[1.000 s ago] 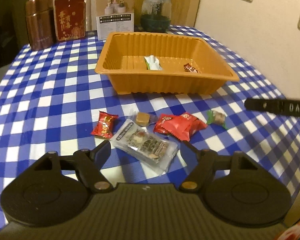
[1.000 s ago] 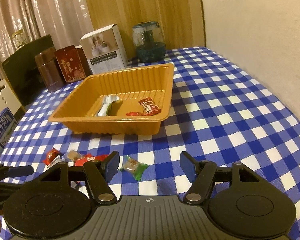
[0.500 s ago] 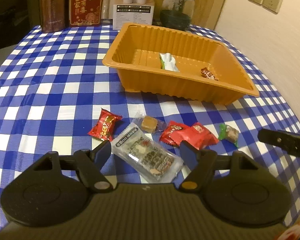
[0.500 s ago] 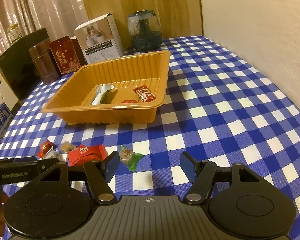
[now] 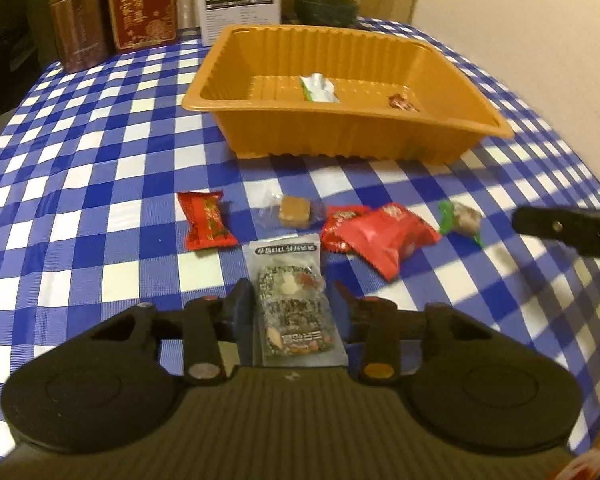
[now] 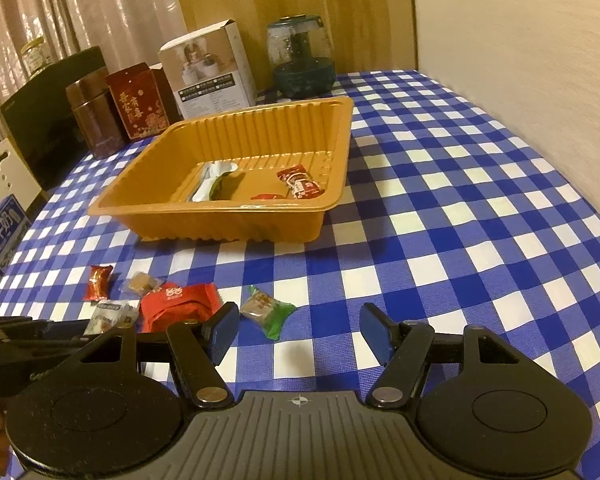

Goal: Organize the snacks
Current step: 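Grasp the clear cookie packet with the left tool while the right tool grasps a green-wrapped candy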

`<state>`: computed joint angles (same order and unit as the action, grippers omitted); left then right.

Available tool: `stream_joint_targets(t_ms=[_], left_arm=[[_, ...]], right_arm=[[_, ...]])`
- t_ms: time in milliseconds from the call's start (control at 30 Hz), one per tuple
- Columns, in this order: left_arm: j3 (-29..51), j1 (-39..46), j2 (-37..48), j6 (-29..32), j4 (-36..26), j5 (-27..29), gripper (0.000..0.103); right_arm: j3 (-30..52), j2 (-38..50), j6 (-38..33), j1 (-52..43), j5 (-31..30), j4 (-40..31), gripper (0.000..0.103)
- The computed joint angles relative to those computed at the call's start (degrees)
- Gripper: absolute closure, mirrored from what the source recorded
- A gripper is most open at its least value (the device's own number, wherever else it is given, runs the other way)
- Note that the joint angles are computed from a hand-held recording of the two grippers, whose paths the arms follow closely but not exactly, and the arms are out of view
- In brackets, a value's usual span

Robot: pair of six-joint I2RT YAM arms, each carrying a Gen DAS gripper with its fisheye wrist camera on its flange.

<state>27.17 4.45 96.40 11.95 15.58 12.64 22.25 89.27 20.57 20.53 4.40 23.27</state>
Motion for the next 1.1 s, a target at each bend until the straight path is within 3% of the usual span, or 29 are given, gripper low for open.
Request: stream_joint_targets(t_ms=[233,500,633,1100], left_arm=[[-0.9,-0.8,0.0,2.3,1.1,-0.3,0.063],[0.6,0.3,1.4,3.5,-0.2,0.9,0.065],[0.9,0.3,1.4,3.8,-0.6,1.6,0.066],[1.0,-0.3,1.6,3.4,-0.3,1.2,0.066]], right_arm=[[2.3,4.0,-5.1,0.9,-0.3,0.5,0.036],[5.6,8.9,-19.3,1.4,-4.2,2.2,0.037],[7.5,12.7,-24.1,0.5,-5.2,3.0,0.051],[11.3,17.9,-28.7,-1.8,-8.4,2.2,0.07]])
